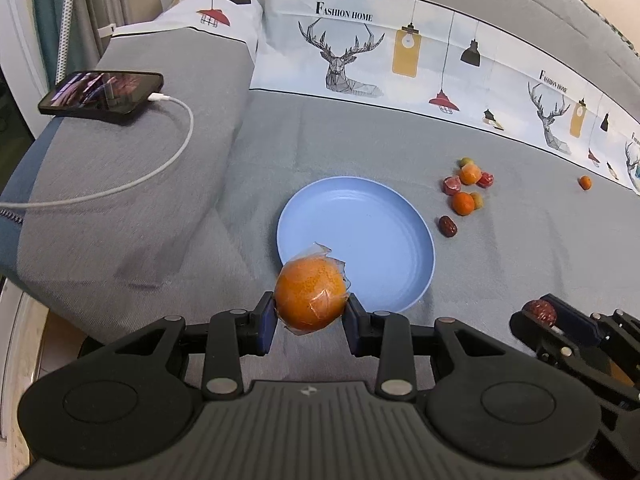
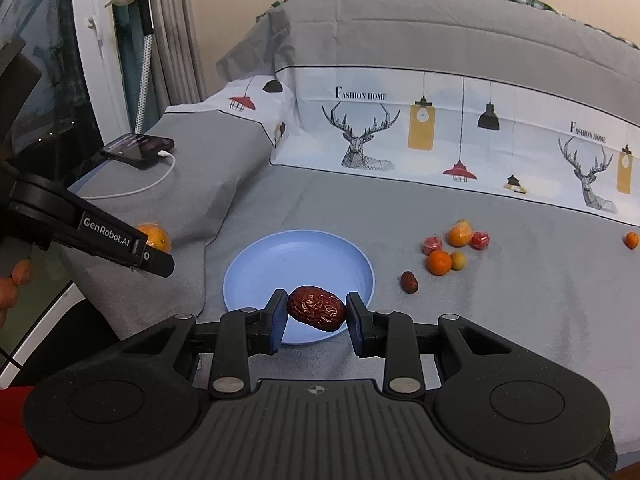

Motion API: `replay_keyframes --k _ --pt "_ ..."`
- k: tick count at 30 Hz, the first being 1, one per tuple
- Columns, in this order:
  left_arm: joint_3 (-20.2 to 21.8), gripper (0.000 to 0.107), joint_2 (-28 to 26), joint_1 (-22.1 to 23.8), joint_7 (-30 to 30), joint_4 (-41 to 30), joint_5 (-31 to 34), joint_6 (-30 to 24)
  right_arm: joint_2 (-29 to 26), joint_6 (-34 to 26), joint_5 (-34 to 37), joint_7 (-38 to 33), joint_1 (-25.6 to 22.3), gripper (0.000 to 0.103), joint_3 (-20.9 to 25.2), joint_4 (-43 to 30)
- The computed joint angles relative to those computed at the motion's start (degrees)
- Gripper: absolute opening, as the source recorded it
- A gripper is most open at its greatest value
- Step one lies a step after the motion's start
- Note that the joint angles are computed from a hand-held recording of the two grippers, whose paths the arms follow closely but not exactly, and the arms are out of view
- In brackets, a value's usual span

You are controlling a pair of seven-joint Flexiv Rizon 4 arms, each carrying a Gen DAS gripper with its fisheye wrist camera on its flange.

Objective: Organize fruits
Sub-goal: 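Carry the red date and wrapped mandarin over the blue plate with both tools, then open both tools to drop the date and mandarin onto the plate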

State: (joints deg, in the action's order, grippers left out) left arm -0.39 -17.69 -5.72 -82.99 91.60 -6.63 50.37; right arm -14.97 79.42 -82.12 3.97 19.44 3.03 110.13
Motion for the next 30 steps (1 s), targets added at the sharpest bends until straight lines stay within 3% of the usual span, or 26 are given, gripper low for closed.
replay_keyframes --k 8,30 --pt "0.0 0.038 -6.2 -0.5 -0.3 -7.0 1.5 -2.8 -5.5 0.4 7.6 -8.6 2.0 0.033 -1.4 -4.3" --pt "2.2 0.039 -25.0 -2.3 -0.6 -29.6 6.2 -13.8 -20.0 -5.6 41.0 -41.7 7.4 0.033 -2.9 -17.8"
